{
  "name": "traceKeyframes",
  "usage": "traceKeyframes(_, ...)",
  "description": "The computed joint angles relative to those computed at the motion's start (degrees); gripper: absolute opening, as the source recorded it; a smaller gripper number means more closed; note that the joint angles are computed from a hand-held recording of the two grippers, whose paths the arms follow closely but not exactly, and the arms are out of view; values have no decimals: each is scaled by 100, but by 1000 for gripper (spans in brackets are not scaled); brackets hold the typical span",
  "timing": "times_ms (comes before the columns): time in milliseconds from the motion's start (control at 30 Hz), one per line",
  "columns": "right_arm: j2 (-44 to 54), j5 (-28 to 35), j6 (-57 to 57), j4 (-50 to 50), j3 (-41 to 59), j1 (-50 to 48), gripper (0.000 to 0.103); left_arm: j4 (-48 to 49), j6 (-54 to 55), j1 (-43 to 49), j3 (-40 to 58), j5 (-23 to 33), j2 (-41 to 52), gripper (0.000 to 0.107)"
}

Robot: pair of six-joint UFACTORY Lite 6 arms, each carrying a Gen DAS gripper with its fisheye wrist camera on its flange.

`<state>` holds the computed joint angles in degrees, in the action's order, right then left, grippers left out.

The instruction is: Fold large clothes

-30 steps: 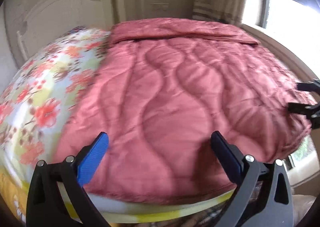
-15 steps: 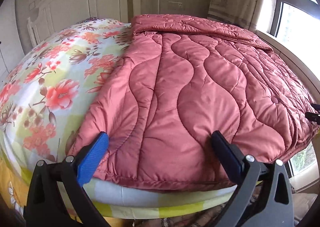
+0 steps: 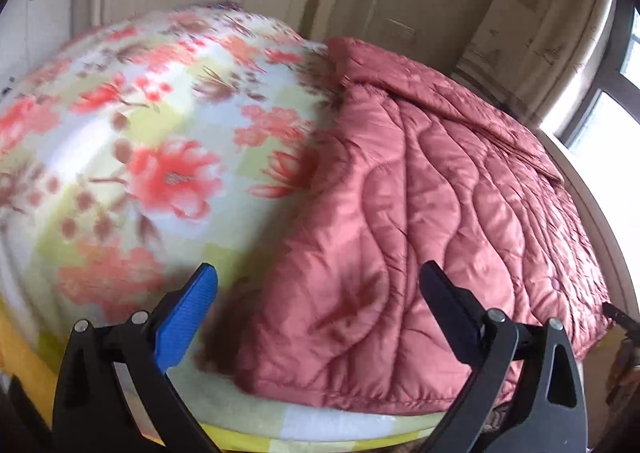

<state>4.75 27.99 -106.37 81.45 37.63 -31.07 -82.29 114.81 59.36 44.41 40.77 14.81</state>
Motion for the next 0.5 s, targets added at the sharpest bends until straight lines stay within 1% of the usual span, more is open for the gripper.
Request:
traceKeyframes(67, -168, 136, -240, 21, -209, 35, 99, -77, 275, -124, -218, 110, -114, 99)
traceKeyframes(133, -295, 364, -679, 347, -438, 151, 93, -231, 547, -334, -463, 101, -254, 99)
traceKeyframes(200, -423, 326, -1412, 1210, -729, 478, 76, -634, 983, -657, -774, -42, -440, 93)
traceKeyframes(233, -365, 386, -1706, 1615, -773, 615, 71, -841, 1214, -814, -925, -103, -546, 78)
traceKeyframes(267, -284, 465, -1892, 1916, -777, 736, 61, -871, 1248, -893, -975, -129, -596, 58)
traceKeyframes(300, -270, 519, -1845, 1977, -770, 803, 48, -662, 1043, -921, -928, -60, -579, 44)
traceKeyframes(333, -143, 662, -1643, 1870, -677, 834, 40, -212, 605, -823, -726, 197, -391, 23)
traceKeyframes(367, -43, 799, -1402, 1726, -588, 831, 31, 79, 268, -618, -563, 553, -236, 19)
traceKeyframes(400, -50, 826, -1382, 1750, -599, 831, 30, 199, 171, -467, -497, 746, -204, 18)
traceKeyframes(433, -135, 891, -1215, 1570, -634, 777, 29, 327, 136, -273, -491, 985, -253, 16)
traceKeyframes(467, -124, 1170, -881, 1150, -578, 561, 26, 530, 65, -27, -504, 1274, -355, 16)
traceKeyframes(500, -157, 1434, -578, 759, -538, 355, 24, 898, -91, 353, -493, 1758, -529, 15)
